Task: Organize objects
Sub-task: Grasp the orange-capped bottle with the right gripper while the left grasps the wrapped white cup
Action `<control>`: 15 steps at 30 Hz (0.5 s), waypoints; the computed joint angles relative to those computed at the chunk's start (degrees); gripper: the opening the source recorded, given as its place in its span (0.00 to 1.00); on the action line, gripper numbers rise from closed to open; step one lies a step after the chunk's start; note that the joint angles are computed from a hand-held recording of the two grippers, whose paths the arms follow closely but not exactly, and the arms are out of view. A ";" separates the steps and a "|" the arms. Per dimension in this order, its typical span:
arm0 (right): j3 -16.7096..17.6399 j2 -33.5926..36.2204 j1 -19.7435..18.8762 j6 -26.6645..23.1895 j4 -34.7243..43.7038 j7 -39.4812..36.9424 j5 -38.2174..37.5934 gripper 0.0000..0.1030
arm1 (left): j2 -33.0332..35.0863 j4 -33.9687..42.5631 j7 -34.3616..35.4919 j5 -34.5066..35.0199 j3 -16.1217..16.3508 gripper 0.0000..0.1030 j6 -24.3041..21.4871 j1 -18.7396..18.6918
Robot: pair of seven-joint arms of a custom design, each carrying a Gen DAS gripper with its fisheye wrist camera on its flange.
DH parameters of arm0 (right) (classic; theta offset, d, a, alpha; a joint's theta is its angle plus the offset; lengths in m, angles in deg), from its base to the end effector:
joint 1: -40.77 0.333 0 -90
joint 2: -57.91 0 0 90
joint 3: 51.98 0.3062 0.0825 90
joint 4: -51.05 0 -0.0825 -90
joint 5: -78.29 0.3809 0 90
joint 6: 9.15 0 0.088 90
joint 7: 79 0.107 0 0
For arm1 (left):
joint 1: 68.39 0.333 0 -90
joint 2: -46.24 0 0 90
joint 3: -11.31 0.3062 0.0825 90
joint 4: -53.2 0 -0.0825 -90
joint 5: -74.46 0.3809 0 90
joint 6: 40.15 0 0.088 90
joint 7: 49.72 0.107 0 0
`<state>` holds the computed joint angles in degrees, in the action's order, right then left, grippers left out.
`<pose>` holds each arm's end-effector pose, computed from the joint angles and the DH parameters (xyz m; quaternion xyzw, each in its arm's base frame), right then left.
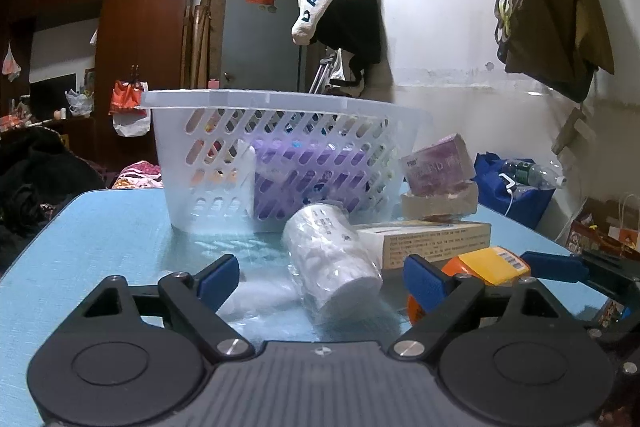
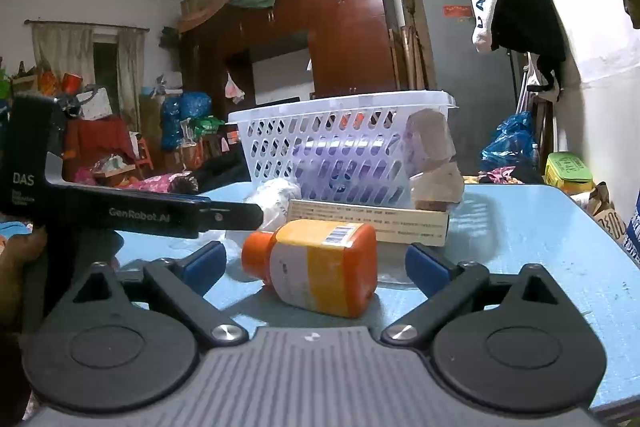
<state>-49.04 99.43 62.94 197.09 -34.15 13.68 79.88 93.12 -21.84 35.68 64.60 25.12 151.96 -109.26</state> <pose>0.6771 0.2999 0.4133 -0.6221 0.4515 -0.3199 0.5539 0.6652 -0.3987 0.4093 -0.4491 0.6757 -0.5029 0.2981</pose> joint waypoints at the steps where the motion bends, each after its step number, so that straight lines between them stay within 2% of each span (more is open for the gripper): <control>1: -0.03 0.08 0.21 0.14 -0.21 -0.14 0.02 0.92 | 0.38 0.46 -0.17 -0.31 0.74 0.88 -0.33 -0.53; 4: -0.15 0.73 0.80 -0.56 0.33 -0.55 0.04 0.85 | 1.37 2.18 -0.93 0.13 0.77 0.78 -1.59 -0.43; 6: -0.84 1.54 1.61 -1.24 1.44 -1.27 0.56 0.82 | 1.98 3.60 -1.86 1.12 -0.13 0.65 -2.95 0.38; 9: -4.29 3.10 4.86 -1.44 3.50 -3.68 4.59 0.80 | 2.58 5.41 -3.75 3.34 -2.30 0.58 -5.04 2.09; 10: -4.33 3.41 5.00 -1.16 3.80 -4.15 4.96 0.79 | 2.81 5.74 -4.66 3.86 -1.54 0.57 -5.44 1.61; 12: -5.86 3.83 6.60 -0.63 4.04 -5.73 7.45 0.72 | 3.67 6.33 -7.44 4.28 2.85 0.52 -5.95 -1.10; 15: -7.35 3.80 8.04 -0.72 3.93 -8.54 10.19 0.68 | 4.53 6.33 -10.94 5.50 8.50 0.50 -6.34 -4.58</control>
<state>-56.40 103.23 70.97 196.38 -30.22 5.14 90.06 97.65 -15.51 24.74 70.10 33.62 145.62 -113.85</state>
